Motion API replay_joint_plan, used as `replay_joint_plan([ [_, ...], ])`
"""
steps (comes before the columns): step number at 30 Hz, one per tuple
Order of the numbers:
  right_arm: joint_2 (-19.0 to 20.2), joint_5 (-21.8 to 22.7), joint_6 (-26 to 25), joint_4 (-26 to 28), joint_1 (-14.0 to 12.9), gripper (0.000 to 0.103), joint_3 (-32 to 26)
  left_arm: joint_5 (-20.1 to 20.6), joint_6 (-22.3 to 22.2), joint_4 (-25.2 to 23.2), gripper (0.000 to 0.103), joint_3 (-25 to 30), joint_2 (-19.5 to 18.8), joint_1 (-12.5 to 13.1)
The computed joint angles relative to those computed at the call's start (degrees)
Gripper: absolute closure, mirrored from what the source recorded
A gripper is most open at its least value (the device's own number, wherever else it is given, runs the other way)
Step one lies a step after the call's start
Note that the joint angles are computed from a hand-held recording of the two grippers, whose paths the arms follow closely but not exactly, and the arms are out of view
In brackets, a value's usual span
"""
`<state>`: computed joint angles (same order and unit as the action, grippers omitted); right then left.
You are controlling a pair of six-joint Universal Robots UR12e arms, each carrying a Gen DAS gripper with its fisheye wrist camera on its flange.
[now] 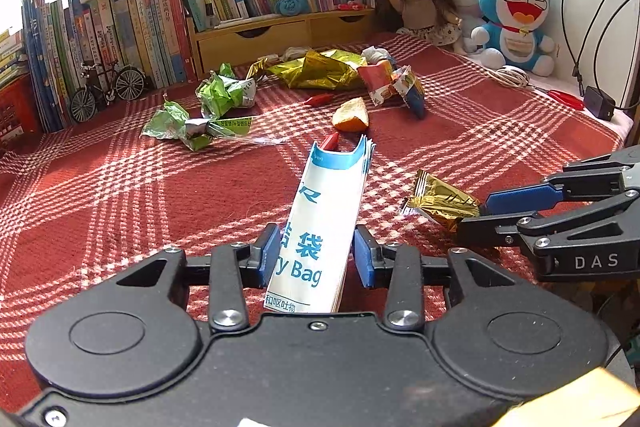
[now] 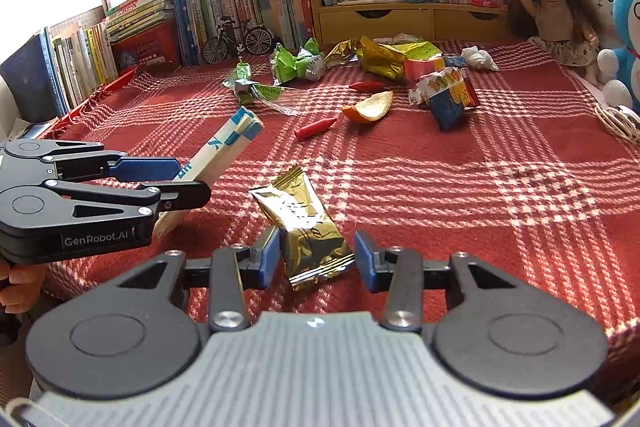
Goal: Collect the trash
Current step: 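Carry the white bag with the left tool while the right tool carries the gold wrapper toward the bed edge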
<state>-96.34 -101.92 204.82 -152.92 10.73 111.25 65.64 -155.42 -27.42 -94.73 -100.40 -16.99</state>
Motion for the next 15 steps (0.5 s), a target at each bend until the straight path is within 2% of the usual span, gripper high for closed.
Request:
replay_joint_plan([
  [5,-0.1,0.0,0.2,-0.1,-0.2,0.053,0.1,-1.4,-1.1,-4.9,0.066,2.8,-2.0,0.0],
  [7,-0.1,0.0,0.3,-0.1,-0.2,0.053,0.2,-1.3,-0.9,-4.9,0.062,3.2,-2.4,-0.2],
  [9,-0.1,0.1,0.3,-0.3,-0.3,0.053,0.3,-0.4,-1.5,-2.8,0.049,3.0,-2.7,-0.3],
  [10,-0.2,0.1,0.4,-0.3,-0.4,0.053,0.3,-0.1,-2.1,-1.3,0.046,2.9,-2.8,-0.3],
  [12,-0.2,0.4,0.5,-0.6,-0.5,0.053,0.4,-0.6,-2.5,-0.8,0.029,3.2,-3.1,-0.1],
  [14,-0.2,0.5,0.6,-0.7,-0.6,0.053,0.5,-1.5,-1.6,-4.7,0.015,4.5,-3.7,0.1],
  [15,-0.1,0.5,0.5,-0.7,-0.6,0.053,0.5,-2.0,-0.9,-9.0,0.017,5.8,-4.1,0.1],
])
